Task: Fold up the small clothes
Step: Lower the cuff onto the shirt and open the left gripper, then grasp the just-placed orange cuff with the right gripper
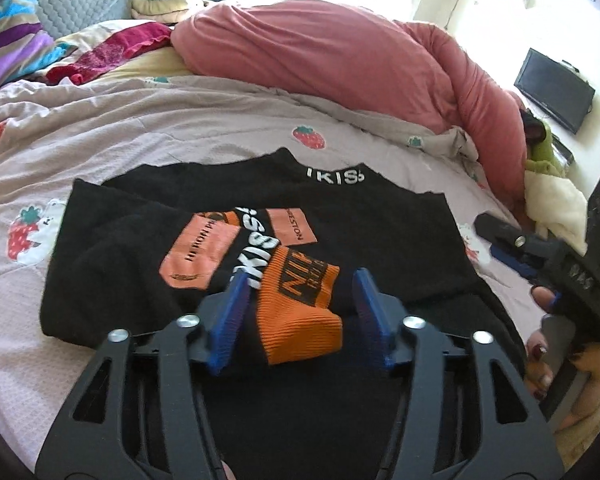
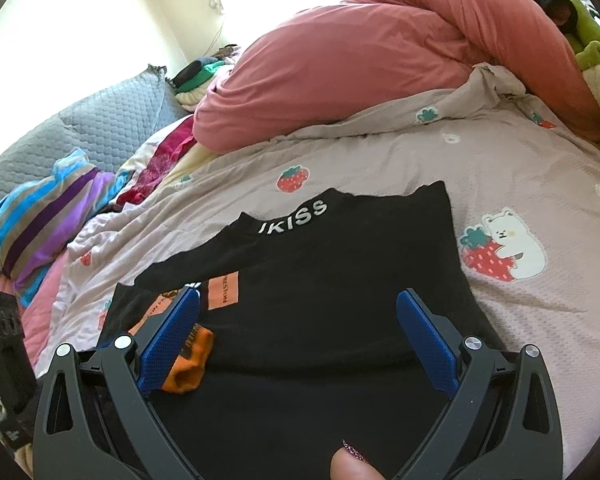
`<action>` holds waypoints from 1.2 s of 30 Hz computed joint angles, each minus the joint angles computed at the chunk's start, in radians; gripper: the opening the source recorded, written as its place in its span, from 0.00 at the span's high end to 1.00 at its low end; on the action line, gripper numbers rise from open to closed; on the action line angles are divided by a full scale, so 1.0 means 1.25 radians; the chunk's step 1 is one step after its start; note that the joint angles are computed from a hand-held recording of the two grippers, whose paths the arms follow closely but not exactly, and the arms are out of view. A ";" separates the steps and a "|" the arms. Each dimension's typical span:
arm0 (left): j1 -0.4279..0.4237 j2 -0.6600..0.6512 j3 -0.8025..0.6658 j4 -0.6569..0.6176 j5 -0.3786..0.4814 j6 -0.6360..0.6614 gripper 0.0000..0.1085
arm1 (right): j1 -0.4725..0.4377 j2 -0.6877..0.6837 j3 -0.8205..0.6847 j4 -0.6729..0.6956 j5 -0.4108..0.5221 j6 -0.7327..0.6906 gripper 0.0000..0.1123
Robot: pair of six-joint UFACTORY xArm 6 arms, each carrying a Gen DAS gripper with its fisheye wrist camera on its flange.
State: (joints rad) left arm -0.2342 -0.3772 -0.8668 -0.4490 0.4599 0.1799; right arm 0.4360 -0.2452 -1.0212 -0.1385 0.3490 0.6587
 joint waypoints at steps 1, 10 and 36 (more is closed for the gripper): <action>0.009 -0.003 0.000 0.004 -0.002 -0.004 0.48 | 0.003 0.004 -0.002 0.005 0.001 -0.006 0.13; 0.100 0.025 -0.049 0.179 -0.012 -0.125 0.23 | 0.065 0.083 -0.060 0.084 0.022 -0.115 0.13; 0.193 0.009 0.000 0.185 -0.057 -0.166 0.14 | 0.176 0.252 -0.207 0.274 -0.012 -0.353 0.92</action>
